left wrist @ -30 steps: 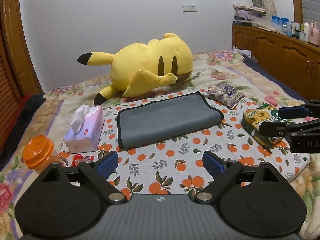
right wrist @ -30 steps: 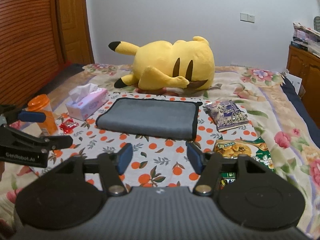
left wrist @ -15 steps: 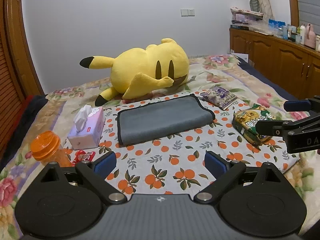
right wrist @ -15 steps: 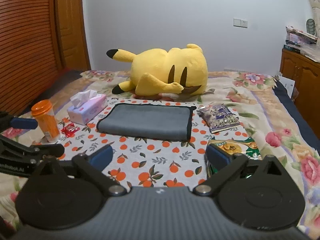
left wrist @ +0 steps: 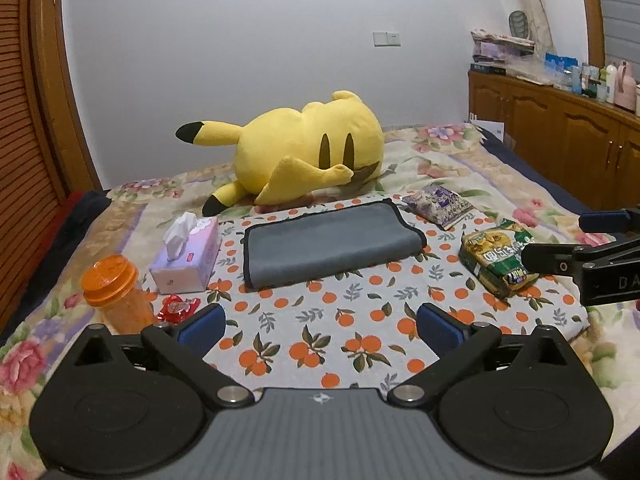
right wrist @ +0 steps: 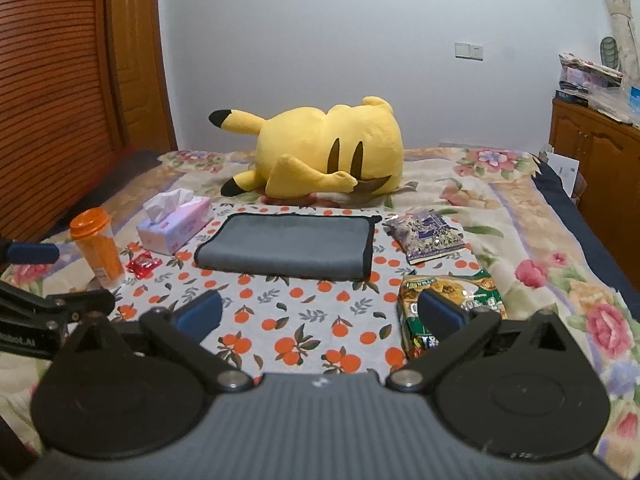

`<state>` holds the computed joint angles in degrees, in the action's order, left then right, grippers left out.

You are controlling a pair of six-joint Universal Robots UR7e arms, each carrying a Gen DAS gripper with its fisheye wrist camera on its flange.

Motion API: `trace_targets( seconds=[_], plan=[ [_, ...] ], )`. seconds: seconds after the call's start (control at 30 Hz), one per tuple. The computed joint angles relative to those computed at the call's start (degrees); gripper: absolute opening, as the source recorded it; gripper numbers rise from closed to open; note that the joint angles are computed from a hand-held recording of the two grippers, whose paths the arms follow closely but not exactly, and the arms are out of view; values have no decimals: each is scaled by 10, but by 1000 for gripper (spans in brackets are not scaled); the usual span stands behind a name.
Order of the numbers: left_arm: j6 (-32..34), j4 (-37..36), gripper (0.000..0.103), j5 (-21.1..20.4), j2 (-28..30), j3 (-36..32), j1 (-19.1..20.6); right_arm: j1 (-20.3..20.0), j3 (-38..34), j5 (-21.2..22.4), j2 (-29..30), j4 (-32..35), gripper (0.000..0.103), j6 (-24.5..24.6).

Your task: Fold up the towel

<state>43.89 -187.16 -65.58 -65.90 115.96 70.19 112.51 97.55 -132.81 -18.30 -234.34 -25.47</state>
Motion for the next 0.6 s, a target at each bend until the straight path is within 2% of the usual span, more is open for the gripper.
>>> trace_targets(
  seconds=[0.17,0.33,0.6],
  plan=[
    [3,-23,103,16,-5,22,-4,2,11,-2,4,-22,103,5],
    [-27,-26,103,21,-11,34,1,5,18,-7,7,-31,103,10],
    [-11,-52,103,32,-12,54,7,11,24,-9,18,-40,103,21]
  ],
)
